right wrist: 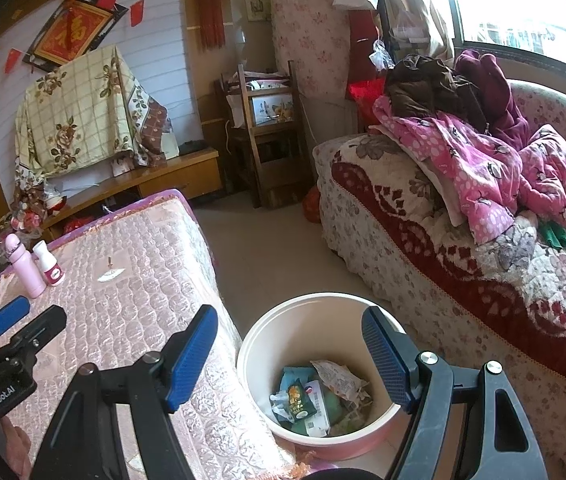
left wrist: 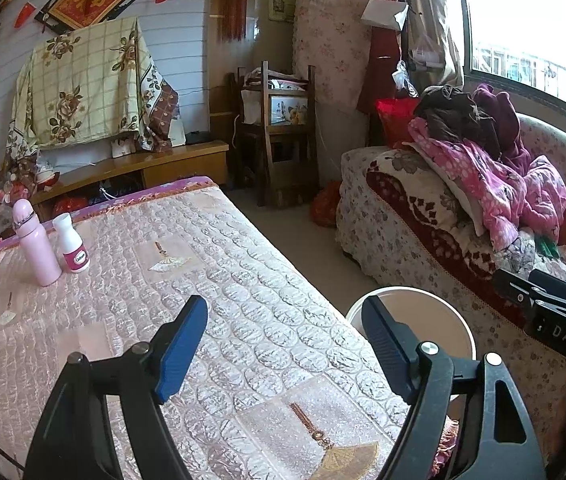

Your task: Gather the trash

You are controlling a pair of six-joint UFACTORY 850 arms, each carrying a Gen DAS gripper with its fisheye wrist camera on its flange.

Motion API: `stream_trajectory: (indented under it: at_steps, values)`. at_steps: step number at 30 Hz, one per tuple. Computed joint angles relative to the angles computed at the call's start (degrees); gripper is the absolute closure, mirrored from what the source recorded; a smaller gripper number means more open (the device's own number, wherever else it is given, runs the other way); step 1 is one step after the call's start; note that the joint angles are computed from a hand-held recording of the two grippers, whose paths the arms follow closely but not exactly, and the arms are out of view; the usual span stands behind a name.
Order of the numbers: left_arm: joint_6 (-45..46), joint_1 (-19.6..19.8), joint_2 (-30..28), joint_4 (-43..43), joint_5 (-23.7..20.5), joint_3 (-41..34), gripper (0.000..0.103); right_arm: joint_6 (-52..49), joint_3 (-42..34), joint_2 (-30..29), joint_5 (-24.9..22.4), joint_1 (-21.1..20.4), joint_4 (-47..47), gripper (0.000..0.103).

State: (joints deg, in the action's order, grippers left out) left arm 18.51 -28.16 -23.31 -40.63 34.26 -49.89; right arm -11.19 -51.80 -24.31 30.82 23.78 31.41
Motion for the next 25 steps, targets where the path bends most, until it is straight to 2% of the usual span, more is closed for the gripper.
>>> stream_trajectory:
  at_steps: [25]
  values:
    - [-2.61, 0.84, -0.62, 2.82, -1.05, -0.22, 0.023, -1.23, -1.25, -1.51, -1.00, 0.08, 1.28, 0.025]
